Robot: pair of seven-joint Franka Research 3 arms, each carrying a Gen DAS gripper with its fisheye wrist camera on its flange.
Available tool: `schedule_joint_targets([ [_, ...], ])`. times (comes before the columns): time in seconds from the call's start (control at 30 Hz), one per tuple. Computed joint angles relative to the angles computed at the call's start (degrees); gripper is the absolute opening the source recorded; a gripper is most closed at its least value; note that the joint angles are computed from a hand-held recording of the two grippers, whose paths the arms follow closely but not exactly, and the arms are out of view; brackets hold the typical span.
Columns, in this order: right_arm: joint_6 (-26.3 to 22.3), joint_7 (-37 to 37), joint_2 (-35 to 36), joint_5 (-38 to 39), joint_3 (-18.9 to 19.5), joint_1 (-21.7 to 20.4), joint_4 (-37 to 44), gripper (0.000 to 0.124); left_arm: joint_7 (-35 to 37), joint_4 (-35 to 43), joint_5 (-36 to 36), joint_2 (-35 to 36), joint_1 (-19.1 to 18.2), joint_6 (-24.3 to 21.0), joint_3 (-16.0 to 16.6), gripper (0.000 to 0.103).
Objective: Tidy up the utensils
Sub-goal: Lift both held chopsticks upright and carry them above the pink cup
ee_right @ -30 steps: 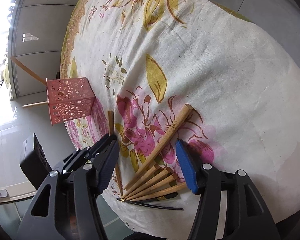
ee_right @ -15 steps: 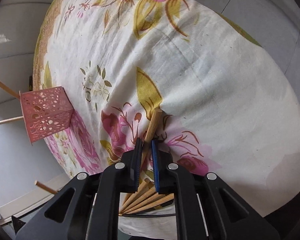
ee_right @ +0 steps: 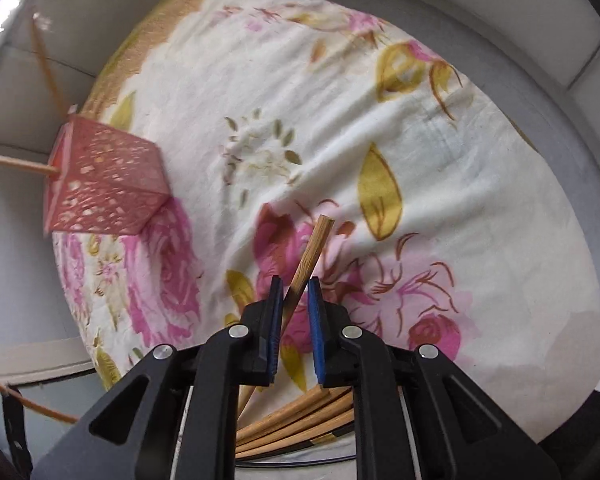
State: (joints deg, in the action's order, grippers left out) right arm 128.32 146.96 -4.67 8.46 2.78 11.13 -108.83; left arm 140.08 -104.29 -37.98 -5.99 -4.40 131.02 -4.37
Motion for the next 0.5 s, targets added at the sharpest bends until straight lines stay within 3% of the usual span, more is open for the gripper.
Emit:
schedule_joint_targets([
  [0.1, 7.9, -0.5, -4.8, -4.1, 1.6, 0.8, -4.9, 0.013, 1.8, -3.9, -4.8, -3.5, -0.3, 3.9, 0.8, 0.007],
  [0.23, 14.5, -1.0, -9.7, -12.0, 4.5, 0.3, -7.2, 0.011, 3.8, -8.9, -10.1, -8.4, -2.4, 9.1, 2.4, 0.007],
  [0.37, 16.1, -2.0, -15.0, -18.8, 7.6, -1.3, -8.0, 0.008, 4.6, -12.9, -14.7, -13.2, -5.2, 13.0, 4.7, 0.007],
  [0.5, 16.1, -3.4, -19.4, -23.3, 10.3, -3.1, -7.9, 0.008, 2.2, -15.2, -13.4, -16.5, -7.2, 16.4, 5.3, 0.007],
])
